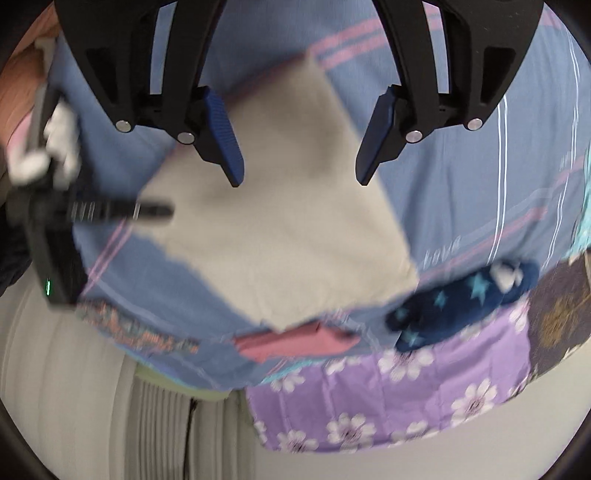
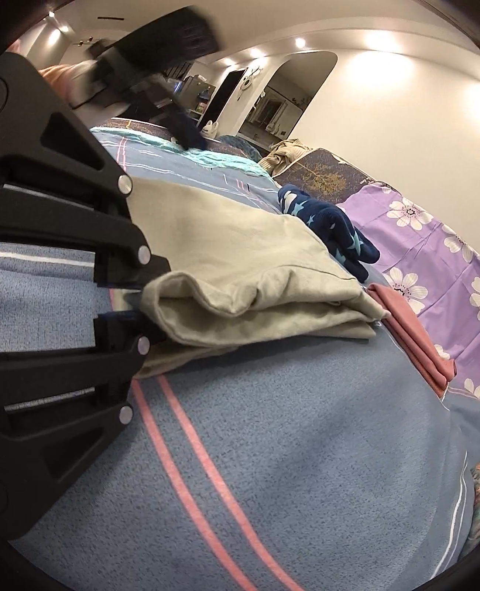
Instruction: Fold small clothes
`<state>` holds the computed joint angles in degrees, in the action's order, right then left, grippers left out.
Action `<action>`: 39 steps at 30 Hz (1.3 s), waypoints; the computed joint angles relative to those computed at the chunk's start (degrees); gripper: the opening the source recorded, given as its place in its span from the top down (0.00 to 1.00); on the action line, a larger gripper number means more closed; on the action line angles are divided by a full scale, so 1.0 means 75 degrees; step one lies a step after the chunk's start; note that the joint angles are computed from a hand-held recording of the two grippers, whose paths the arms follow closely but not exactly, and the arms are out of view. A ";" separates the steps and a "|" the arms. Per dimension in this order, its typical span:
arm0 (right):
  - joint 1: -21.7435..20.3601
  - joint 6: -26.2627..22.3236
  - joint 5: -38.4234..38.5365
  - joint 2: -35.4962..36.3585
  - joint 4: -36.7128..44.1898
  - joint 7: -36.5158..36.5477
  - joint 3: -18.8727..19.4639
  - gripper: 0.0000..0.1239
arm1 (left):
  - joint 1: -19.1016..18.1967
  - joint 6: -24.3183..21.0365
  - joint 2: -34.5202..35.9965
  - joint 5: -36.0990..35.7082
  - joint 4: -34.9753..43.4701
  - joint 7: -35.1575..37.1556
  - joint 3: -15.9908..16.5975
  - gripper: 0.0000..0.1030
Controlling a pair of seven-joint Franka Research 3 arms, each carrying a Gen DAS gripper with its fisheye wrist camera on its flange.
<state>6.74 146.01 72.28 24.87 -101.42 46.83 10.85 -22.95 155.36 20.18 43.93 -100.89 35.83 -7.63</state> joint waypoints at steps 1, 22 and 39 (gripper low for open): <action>0.0015 0.0020 -0.0048 -0.0001 0.0001 0.0016 -0.0012 0.91 | 0.0001 0.0038 -0.0117 0.0000 -0.0248 -0.0151 0.0021 0.39; -0.0021 0.0028 -0.0245 0.0063 0.0025 0.0190 0.0033 0.91 | 0.0292 -0.0065 -0.0926 0.0900 -0.1721 -0.1837 -0.0154 0.35; -0.0081 -0.0165 -0.0172 0.0107 0.0072 0.0174 0.0001 0.86 | -0.0130 -0.1081 -0.0275 0.0903 -0.0810 -0.1540 -0.0105 0.35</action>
